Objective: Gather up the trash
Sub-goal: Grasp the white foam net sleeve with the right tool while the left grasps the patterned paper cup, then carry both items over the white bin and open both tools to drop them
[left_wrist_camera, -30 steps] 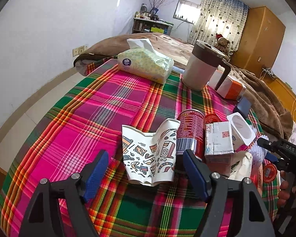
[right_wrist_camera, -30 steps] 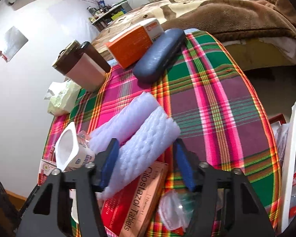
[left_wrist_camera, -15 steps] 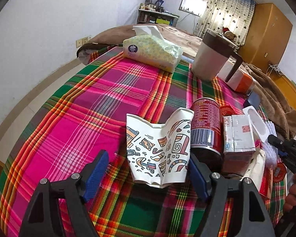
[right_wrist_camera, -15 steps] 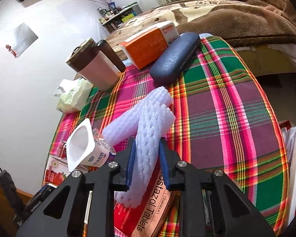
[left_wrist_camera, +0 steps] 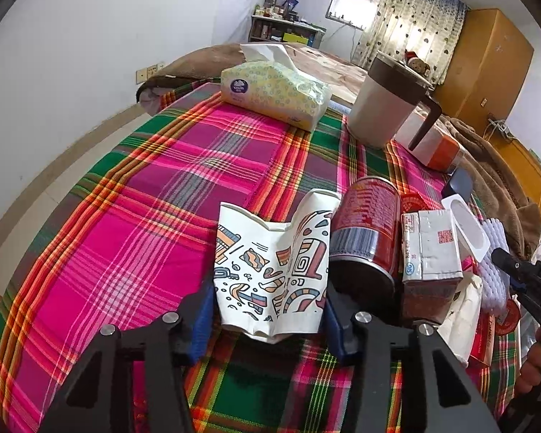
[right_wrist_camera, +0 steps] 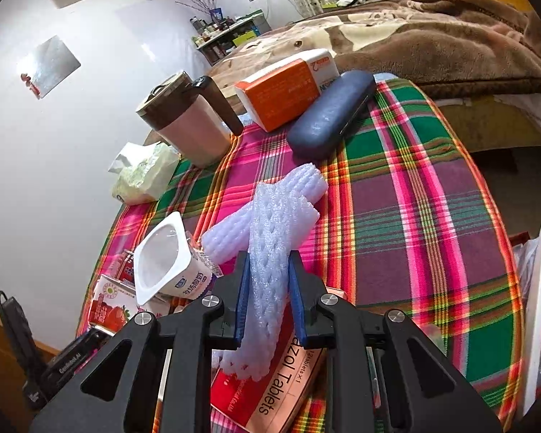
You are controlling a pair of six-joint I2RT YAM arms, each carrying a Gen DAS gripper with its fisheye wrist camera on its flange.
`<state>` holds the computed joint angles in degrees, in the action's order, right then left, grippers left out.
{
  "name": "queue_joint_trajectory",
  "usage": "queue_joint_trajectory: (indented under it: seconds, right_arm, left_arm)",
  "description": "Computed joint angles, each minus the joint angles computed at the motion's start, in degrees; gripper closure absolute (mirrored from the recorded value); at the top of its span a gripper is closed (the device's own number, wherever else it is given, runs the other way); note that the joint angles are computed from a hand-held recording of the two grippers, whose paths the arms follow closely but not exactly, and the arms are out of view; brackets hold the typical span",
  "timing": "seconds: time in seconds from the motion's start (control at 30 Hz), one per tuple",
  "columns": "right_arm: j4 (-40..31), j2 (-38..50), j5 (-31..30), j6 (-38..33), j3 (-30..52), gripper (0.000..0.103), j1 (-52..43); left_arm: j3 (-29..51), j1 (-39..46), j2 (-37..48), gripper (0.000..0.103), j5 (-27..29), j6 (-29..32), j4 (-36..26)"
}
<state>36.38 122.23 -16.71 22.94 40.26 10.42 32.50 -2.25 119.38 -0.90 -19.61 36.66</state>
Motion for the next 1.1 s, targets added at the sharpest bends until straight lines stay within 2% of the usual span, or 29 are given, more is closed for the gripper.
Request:
queue_joint_trajectory:
  seconds: [0.57,0.87,1.1]
  right_arm:
    - [4.4,-7.4,-1.5,-1.5,-7.9,0.082,-2.1]
    - [6.5,-15.0,-3.2,-2.9,-14.6,0.082,-5.1]
    - [7.6,-20.9,-5.8,-5.1,-19.9,0.082,-10.7]
  left_arm:
    - [-9.9,-6.0,-14.1,0.052,-5.7,-1.4,2.5]
    - [-13.2,-16.4,-25.2,0.052,-11.3,-3.1,-0.9]
    - [-13.2,-25.2,-29.4,0.052,-15.0,-5.1,-3.4]
